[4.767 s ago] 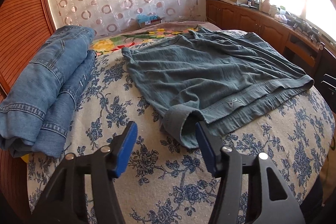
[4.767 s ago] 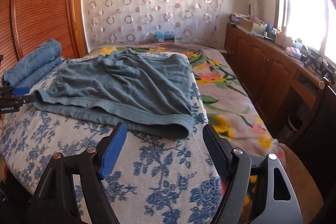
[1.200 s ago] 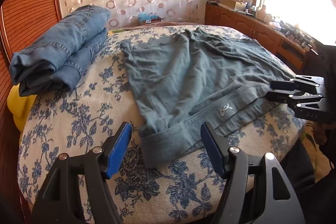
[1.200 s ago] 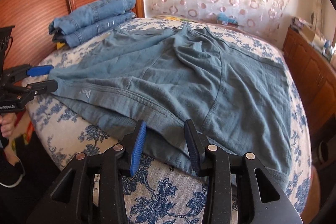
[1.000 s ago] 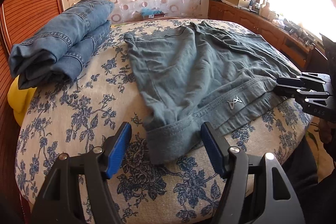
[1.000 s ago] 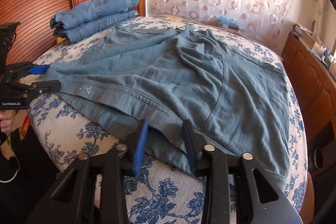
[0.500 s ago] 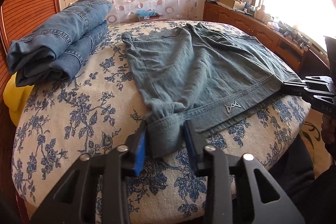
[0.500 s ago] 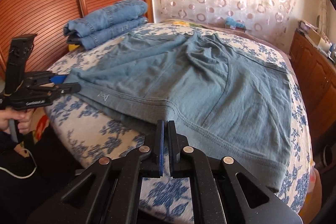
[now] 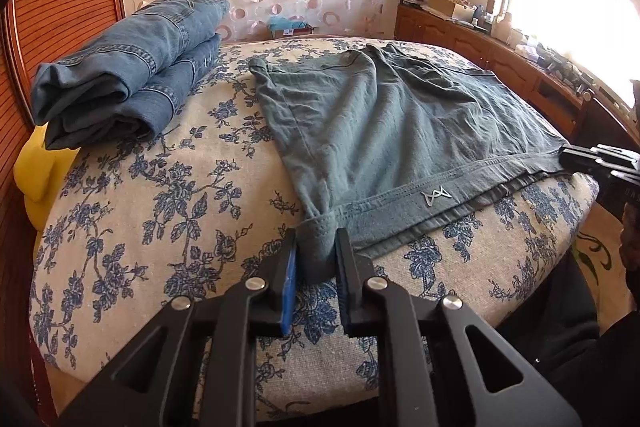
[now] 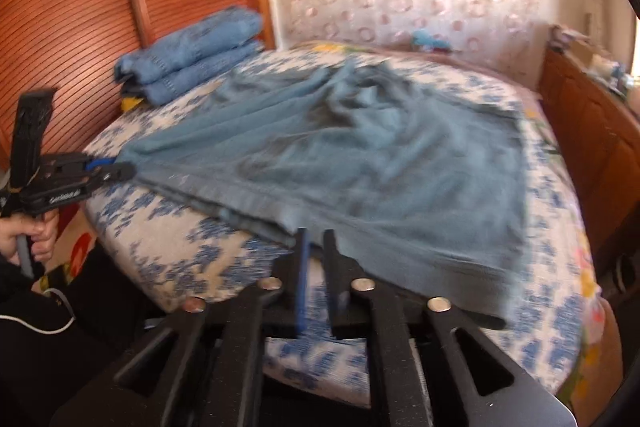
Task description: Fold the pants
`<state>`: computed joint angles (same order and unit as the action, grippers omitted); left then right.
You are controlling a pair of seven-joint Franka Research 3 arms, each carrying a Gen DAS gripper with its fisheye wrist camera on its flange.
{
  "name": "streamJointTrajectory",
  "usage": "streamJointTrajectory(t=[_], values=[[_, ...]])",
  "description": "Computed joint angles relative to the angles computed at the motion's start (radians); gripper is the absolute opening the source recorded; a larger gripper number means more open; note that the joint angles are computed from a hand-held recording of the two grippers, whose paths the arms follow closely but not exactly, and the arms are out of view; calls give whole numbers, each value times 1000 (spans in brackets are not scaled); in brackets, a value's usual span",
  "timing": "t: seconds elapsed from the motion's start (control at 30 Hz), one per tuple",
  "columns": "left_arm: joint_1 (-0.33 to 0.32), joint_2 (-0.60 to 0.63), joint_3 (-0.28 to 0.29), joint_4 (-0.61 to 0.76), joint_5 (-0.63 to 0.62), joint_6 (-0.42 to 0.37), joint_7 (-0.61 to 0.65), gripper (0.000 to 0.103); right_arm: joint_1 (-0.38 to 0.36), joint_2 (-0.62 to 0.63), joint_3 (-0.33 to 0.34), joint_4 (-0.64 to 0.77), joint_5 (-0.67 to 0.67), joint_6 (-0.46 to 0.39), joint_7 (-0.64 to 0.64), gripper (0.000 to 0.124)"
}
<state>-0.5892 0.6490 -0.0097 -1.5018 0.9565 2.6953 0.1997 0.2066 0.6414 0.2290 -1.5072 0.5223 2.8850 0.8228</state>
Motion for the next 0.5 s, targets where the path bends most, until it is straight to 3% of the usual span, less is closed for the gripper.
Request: streamJointTrajectory(t=[0.1, 0.23, 0.37, 0.5], values=[[-2, 2, 1, 3, -1, -6, 1, 16, -16, -28, -14, -46, 26, 70, 30, 31], [-5, 6, 4, 12, -3, -25, -6, 30, 28, -45, -126, -85, -32, 133, 168, 33], [-3, 3, 10, 5, 1, -30, -33, 45, 36, -37, -180, -82, -92, 120, 279, 35], [3, 3, 6, 2, 7, -21, -35, 46, 5, -19, -155, -63, -120, 81, 327, 36]])
